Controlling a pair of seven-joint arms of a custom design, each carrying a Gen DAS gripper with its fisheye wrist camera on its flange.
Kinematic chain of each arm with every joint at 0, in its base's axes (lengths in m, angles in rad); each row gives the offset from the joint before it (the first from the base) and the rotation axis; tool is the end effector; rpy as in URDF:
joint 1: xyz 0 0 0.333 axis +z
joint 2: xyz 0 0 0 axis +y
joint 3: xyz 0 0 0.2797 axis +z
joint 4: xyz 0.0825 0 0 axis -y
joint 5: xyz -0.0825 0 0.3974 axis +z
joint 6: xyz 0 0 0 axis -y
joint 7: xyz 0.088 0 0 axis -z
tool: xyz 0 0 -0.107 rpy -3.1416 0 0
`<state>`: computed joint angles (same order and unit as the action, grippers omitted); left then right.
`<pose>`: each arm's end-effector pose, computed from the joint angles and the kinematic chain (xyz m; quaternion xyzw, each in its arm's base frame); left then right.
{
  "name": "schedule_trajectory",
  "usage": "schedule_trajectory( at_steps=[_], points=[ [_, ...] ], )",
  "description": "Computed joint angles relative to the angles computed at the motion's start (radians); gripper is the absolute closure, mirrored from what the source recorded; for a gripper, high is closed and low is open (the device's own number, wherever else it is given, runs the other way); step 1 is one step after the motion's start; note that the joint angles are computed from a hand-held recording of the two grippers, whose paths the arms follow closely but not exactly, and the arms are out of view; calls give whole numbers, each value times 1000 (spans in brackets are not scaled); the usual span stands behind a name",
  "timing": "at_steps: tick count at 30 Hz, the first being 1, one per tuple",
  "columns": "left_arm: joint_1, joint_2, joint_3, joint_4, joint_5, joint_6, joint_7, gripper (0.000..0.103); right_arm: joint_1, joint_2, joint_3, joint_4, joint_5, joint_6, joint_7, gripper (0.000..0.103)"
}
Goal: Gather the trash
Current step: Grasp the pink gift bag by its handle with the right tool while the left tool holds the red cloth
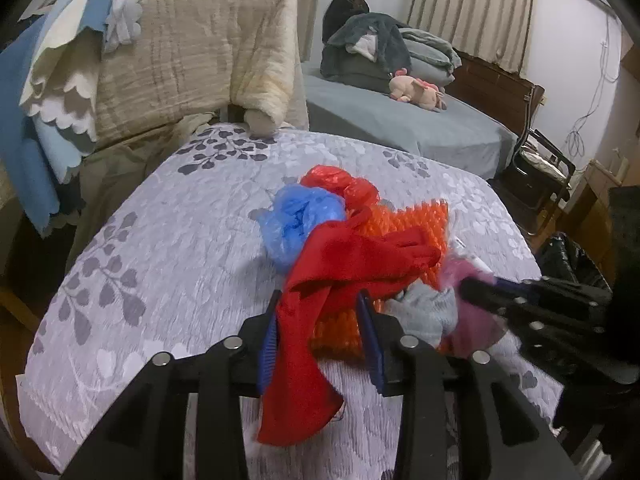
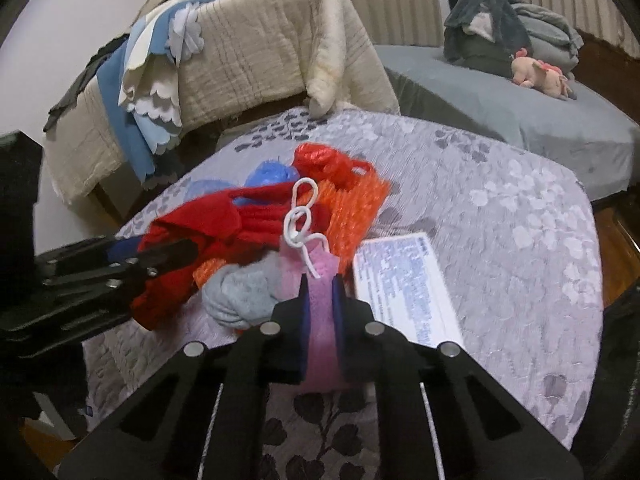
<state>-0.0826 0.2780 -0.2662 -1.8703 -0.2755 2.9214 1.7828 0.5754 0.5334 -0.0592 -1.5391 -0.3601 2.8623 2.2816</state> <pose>0.6393 -0.2008 0.4192 -0.5552 0.7347 -0.3542 0.1628 0.6278 0.3878 0.3971 -0.6904 0.6047 -0.1866 0.3504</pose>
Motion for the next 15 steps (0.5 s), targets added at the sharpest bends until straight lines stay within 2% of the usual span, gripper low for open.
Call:
schedule_trajectory(
  at_steps=[2, 4, 7, 15],
  points=[
    [-6, 16, 3, 23, 10, -8, -5, 70, 3, -17, -8, -16, -5, 8, 9, 94],
    [-1, 28, -4, 42, 6, -20, 2, 86, 6, -35, -14, -31, -15, 17, 18, 94],
    [2, 29, -13, 46, -1, -8, 13, 96, 15, -63, -28, -55, -43, 26, 41, 93],
    [29, -24, -58, 11, -99, 35, 83, 98, 32, -140, -57, -118, -149, 40, 142, 94]
  ],
)
